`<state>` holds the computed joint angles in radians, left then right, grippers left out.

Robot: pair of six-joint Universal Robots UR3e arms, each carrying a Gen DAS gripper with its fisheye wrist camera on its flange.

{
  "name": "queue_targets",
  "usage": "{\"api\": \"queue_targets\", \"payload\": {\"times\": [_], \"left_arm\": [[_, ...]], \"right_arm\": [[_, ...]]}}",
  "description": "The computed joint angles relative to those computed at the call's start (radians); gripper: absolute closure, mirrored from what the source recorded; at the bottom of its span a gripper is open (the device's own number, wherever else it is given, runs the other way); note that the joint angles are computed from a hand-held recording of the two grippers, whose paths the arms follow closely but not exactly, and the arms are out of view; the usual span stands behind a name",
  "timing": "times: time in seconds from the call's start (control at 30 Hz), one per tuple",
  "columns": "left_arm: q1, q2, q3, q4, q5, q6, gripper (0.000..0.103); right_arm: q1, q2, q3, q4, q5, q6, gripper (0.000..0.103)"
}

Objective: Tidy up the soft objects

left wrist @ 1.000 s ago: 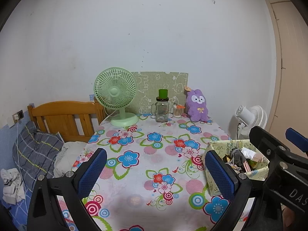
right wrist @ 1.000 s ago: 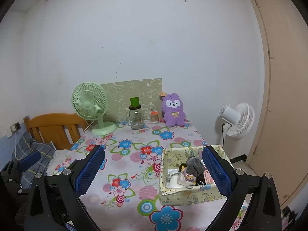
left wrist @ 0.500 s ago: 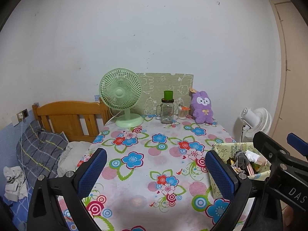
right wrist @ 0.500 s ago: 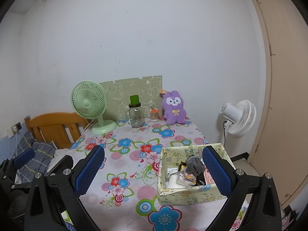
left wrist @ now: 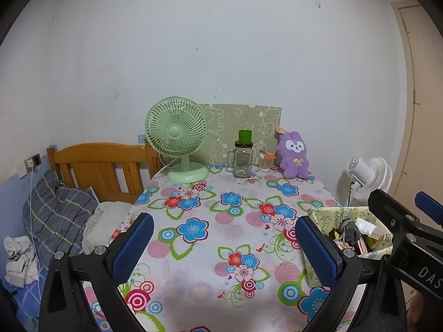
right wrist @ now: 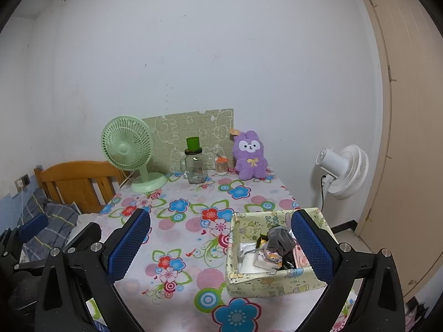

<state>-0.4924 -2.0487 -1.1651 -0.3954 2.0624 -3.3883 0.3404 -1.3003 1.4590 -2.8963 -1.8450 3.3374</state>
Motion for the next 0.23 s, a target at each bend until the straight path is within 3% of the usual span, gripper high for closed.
{"api": "queue_targets", "payload": {"times": [0.23], "left_arm": [[0.009,-0.006,0.013,-0.012,-0.003,-0.001,0.000]], "right_arm": [[-0.004,0.024,-0.031,0.023,0.013,0.010,0.000]]}}
